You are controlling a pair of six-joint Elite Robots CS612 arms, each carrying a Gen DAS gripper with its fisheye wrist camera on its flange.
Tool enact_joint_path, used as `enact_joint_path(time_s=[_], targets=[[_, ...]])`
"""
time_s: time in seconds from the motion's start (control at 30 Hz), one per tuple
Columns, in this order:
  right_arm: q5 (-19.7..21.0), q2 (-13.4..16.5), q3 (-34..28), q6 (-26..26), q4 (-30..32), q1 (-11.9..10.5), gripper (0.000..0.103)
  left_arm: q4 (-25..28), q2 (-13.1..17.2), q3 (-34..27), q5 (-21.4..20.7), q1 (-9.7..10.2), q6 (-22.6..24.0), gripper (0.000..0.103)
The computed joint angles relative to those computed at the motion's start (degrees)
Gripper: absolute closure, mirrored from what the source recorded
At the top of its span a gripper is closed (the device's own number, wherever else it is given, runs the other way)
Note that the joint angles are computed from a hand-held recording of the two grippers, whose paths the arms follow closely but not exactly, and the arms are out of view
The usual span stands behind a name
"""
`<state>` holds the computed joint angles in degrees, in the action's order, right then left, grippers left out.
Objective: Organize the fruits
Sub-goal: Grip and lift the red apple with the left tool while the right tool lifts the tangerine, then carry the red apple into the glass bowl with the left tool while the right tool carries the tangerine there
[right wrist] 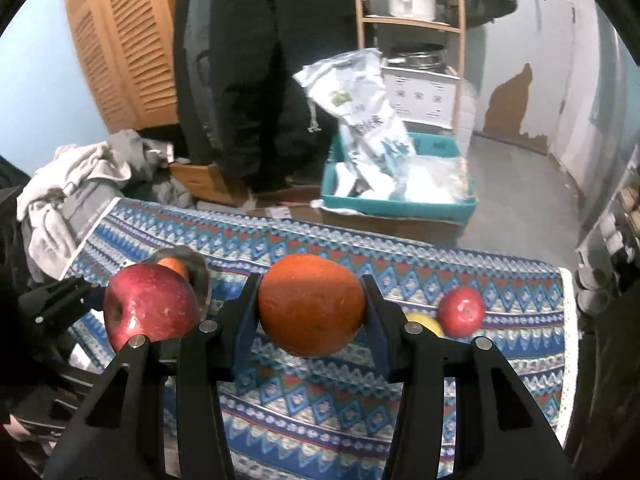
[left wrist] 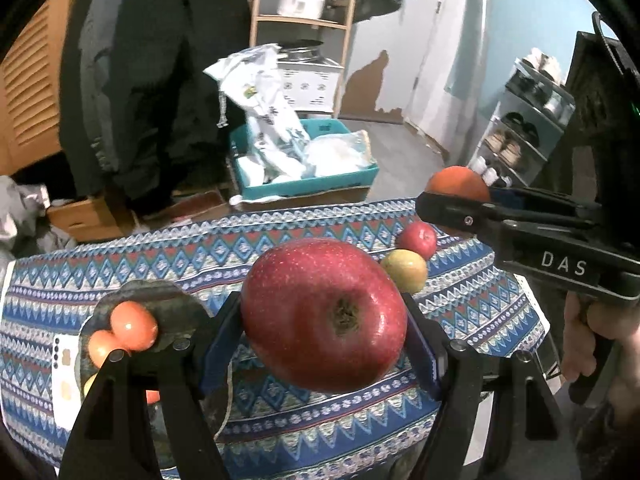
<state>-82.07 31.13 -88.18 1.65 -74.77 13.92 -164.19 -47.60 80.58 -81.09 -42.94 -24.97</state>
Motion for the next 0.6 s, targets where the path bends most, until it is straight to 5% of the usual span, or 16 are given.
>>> enact_joint_path(time_s=[0.6], targets=[[2.17, -2.91, 8.91, -1.72, -2.63, 3.78, 0.055, -1.44, -1.86, 5.04, 1.24, 3.06, -5.40, 0.027]])
